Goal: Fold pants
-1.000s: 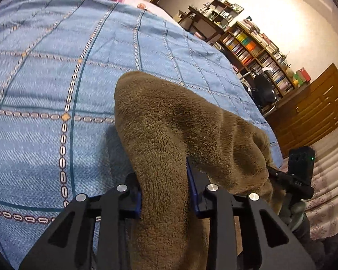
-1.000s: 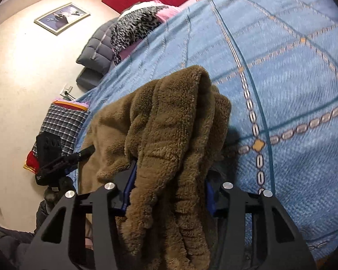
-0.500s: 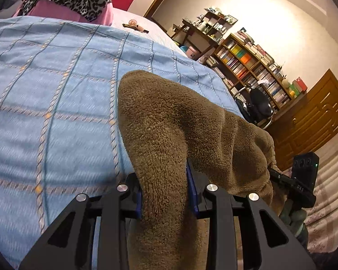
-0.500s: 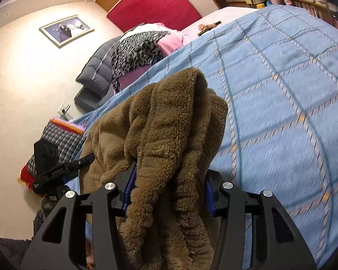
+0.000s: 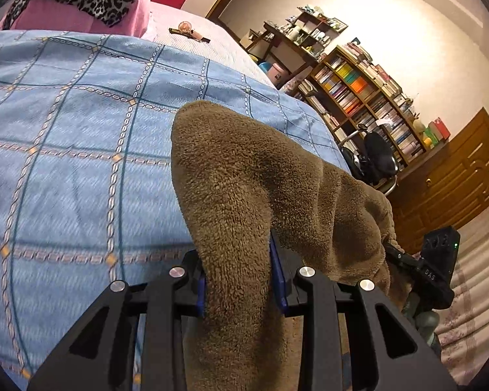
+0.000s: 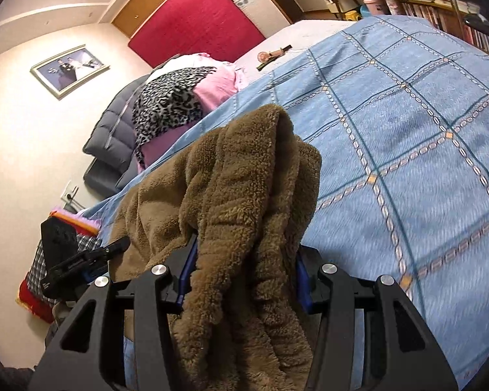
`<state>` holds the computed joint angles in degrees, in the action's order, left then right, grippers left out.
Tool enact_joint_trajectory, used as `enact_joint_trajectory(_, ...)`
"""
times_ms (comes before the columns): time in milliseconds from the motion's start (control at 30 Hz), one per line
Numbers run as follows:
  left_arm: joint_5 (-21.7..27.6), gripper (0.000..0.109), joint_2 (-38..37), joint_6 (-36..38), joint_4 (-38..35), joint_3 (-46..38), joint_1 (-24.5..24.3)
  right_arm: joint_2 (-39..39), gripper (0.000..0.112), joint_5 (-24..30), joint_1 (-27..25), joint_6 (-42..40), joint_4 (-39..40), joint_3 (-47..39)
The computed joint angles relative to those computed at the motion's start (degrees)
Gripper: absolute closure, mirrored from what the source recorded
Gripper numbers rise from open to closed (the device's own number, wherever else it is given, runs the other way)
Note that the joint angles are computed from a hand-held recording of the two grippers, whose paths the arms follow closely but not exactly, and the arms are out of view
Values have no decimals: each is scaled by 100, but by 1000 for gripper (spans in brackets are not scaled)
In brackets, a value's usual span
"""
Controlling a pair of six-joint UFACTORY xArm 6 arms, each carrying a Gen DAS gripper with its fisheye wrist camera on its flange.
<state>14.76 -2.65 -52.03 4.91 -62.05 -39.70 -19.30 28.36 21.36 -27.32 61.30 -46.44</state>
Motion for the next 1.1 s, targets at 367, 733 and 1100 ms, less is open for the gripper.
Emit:
enact_joint_trajectory(367, 81, 78, 879, 508, -513, -902, 488, 1784, 62, 2, -141, -602, 105, -1668)
enact_joint_trajectory(733, 721, 71, 1305, -76, 234, -1195, 650, 2468, 54, -147, -136, 88, -712, -2049)
enact_joint_trajectory(1100, 1490, 62, 870, -1455, 2738, -1315, 150, 504, 55, -161, -298, -314, -12, -431)
